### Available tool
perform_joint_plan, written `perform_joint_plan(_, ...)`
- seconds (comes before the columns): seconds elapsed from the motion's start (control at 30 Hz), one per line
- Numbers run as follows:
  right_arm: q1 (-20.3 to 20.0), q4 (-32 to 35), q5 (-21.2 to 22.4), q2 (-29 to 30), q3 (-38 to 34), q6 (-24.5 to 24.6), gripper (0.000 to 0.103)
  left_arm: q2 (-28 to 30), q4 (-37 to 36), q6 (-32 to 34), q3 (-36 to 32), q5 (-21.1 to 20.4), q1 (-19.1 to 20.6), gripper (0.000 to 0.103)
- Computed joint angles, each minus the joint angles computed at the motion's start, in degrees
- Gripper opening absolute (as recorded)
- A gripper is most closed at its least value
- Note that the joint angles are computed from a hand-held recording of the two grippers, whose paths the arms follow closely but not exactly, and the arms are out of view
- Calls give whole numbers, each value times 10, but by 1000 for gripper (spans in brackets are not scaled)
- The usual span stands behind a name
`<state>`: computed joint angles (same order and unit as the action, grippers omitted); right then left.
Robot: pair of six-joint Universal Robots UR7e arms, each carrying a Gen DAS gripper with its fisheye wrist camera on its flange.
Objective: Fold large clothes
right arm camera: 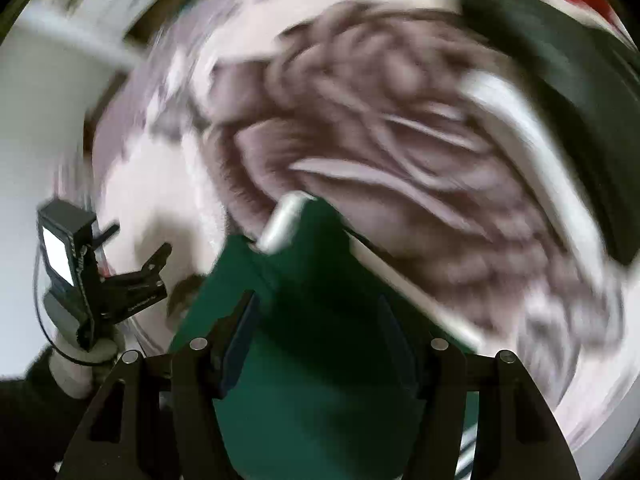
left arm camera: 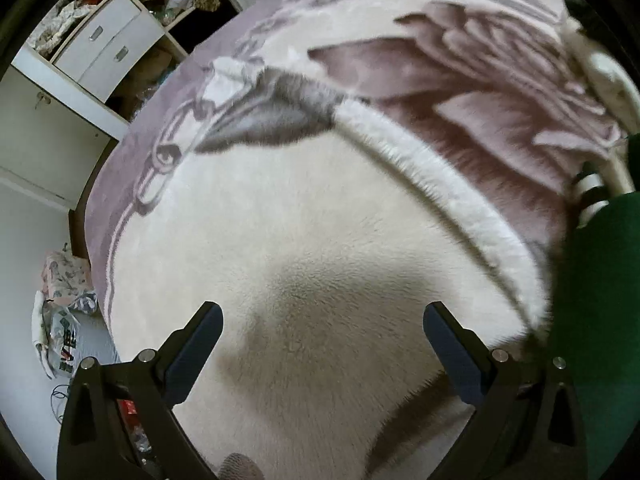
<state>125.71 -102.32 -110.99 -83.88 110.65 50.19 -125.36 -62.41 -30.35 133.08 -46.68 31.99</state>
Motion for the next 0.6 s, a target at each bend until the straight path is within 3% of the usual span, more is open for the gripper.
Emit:
perform_joint_plan(0.13, -66, 108, 44, 145, -91, -144, 71, 10, -41, 32, 12, -3, 42, 102)
perform_joint_plan(0.23, -91, 149, 79, 194, -125, -182, 71, 6, -52, 39, 17, -14, 51, 102)
perform_joint_plan(0.37, -106, 198, 116, 227, -162, -192, 70, 9, -78, 50, 18, -28, 76, 102)
perform_joint_plan(0.5, -126, 227, 155, 230, -186, -162, 68, 30, -118, 80, 7, -40, 113, 102)
perform_joint_plan(0.6, -129, 224, 178, 221, -186, -173, 76, 39, -152, 102, 5, -41, 131, 102)
